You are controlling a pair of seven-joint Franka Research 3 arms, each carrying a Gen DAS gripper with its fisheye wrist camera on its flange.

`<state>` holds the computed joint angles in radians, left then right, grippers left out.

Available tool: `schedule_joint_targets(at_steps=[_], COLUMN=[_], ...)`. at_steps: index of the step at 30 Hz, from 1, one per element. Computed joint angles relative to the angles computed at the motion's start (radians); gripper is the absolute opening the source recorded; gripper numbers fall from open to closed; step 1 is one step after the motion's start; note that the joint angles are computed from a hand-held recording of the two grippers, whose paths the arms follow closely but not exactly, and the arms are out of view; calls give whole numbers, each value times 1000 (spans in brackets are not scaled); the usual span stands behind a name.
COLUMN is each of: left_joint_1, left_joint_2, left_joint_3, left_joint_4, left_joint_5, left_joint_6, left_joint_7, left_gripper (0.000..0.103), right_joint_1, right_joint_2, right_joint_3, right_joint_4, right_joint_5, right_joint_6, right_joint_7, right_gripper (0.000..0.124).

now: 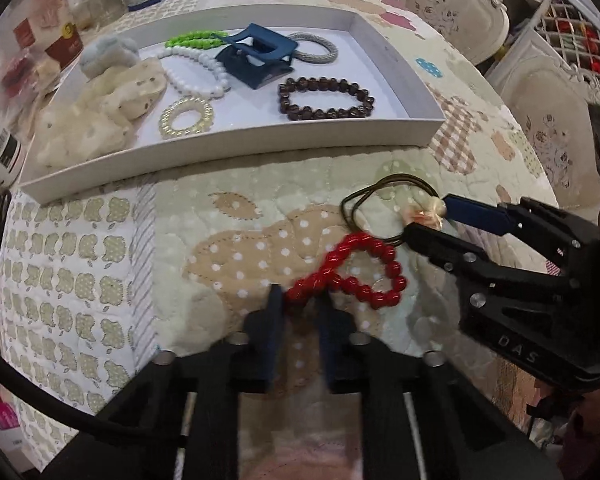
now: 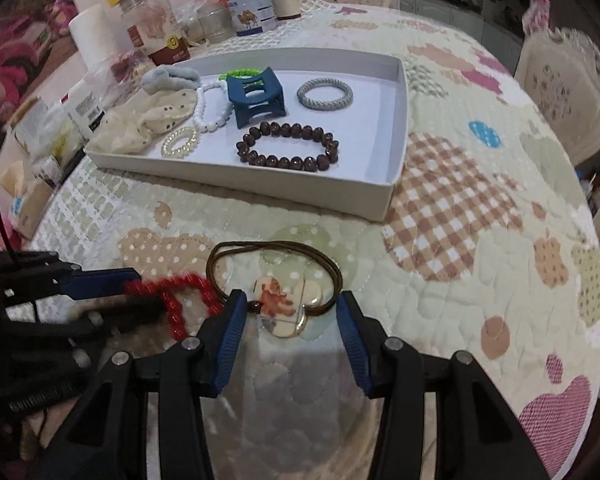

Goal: Organize jewelry
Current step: 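Grasp the black hair tie with charm with the right gripper while the left grasps the red bead bracelet, then carry the hair tie and red bracelet into the white tray and open both grippers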

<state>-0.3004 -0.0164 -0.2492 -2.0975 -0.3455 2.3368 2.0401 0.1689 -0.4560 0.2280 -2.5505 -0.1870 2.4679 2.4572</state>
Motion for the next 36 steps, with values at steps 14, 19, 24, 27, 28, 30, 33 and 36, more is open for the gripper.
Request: schedule_joint_targets(at_steps=[14,19,24,27,28,30,33,36], left_joint_1=[21,21,18,19,19,18,17,17], left_joint_2=[-83,-108,-113,-104,-98,-87,-66,-39], left_joint_3=[41,59,64,63,63,59,50,39], left_joint_4=[-21,-15,13,46,62,85,126,167], left_joint_5=[-98,-114,-117,-108,-109,-106,-93,-76], left_joint_6=[-7,0,23,36,37,45,53,58], left_joint_7=[20,17,-1,-21,-24,-29,-36,-46], left_gripper=[9,9,9,9,9,9,9,9], right_joint_1=[-12,-22,-41,-55,-59,-72,-89,-105], right_joint_2=[-142,-186,-211,-220,-222,-223,-221,-212], right_joint_3=[3,14,28,33,35,37,39,40], right_joint_4=[-75,-81,-56,-42,-37,-24,-5,17], right_joint_5=[60,78,70,64,62,54,41,28], right_joint_6=[29,47,42,47,47,49,49,47], right_joint_7=[-8,-18,-34,-41,-43,-48,-56,-64], right_gripper=[11,11,11,11,11,11,11,11])
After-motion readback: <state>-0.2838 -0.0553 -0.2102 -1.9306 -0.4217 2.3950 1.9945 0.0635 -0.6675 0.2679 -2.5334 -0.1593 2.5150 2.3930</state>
